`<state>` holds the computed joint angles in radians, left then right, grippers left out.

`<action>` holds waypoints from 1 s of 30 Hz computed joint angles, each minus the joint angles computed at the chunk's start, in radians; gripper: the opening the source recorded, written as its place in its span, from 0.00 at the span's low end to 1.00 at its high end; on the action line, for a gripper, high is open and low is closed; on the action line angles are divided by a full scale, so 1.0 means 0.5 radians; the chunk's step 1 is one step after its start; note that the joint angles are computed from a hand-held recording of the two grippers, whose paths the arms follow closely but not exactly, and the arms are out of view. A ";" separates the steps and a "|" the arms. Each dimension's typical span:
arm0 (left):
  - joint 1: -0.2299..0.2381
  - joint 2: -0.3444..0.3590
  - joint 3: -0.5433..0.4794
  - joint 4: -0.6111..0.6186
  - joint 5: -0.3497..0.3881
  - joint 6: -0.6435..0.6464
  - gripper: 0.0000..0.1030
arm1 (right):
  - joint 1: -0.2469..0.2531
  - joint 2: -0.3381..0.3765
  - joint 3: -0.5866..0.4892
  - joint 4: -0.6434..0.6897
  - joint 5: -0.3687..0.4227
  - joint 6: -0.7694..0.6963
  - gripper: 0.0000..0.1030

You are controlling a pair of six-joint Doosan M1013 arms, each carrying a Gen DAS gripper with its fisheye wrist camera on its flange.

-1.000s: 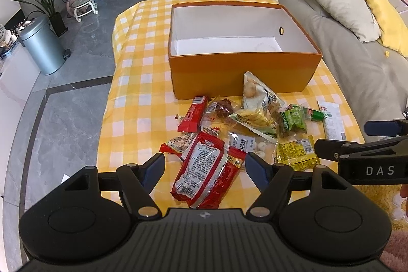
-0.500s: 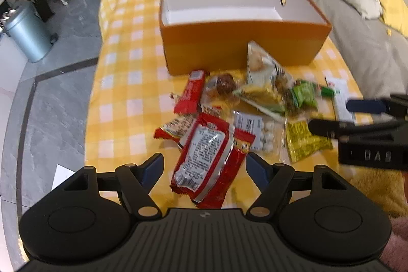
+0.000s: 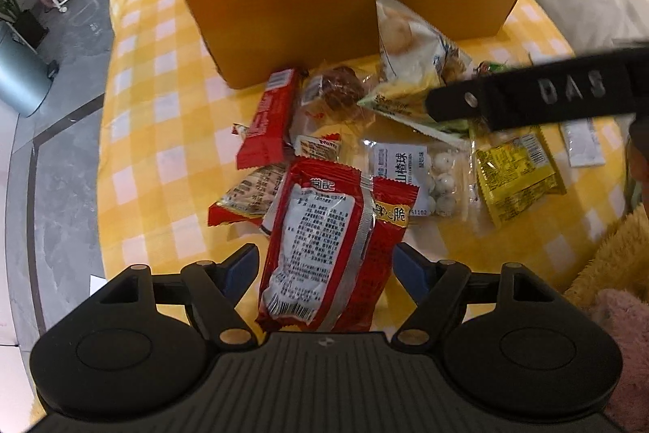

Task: Organize snacks
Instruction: 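Grasp the red snack bag with left tool while right tool grasps the crisp bag, then carry both bags into the orange box and open both tools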

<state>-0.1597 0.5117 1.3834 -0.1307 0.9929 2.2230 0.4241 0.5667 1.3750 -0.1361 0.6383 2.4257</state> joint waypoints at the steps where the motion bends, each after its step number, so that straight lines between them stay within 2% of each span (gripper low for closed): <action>1: -0.005 0.011 -0.009 0.013 0.014 -0.006 0.85 | -0.007 0.017 -0.017 0.015 -0.003 -0.003 0.75; 5: -0.026 0.056 -0.048 0.057 0.056 -0.007 0.86 | -0.035 0.071 -0.068 0.114 0.007 -0.034 0.74; 9: -0.047 0.082 -0.059 0.087 0.059 0.013 0.91 | -0.054 0.119 -0.111 0.203 0.019 -0.087 0.71; 13: -0.057 0.115 -0.090 0.105 0.092 0.030 0.95 | -0.069 0.146 -0.125 0.287 -0.004 -0.169 0.57; 15: -0.060 0.128 -0.100 0.106 0.103 0.036 0.96 | -0.066 0.149 -0.127 0.252 -0.011 -0.170 0.55; 19: -0.064 0.139 -0.103 0.100 0.105 0.055 0.96 | -0.051 0.153 -0.129 0.159 -0.018 -0.192 0.45; 20: -0.062 0.140 -0.103 0.088 0.102 0.055 0.94 | -0.046 0.150 -0.124 0.125 -0.026 -0.184 0.41; 21: -0.056 0.139 -0.103 0.062 0.106 0.065 0.88 | -0.042 0.148 -0.125 0.104 -0.024 -0.192 0.39; 23: -0.049 0.127 -0.084 0.021 0.086 0.078 0.84 | -0.033 0.136 -0.118 0.047 -0.035 -0.196 0.29; 27: -0.026 0.078 -0.030 -0.076 0.009 0.087 0.76 | -0.020 0.099 -0.084 -0.041 -0.080 -0.168 0.22; 30: -0.001 0.043 -0.003 -0.189 -0.020 0.104 0.74 | -0.019 0.055 -0.035 -0.065 -0.161 -0.107 0.20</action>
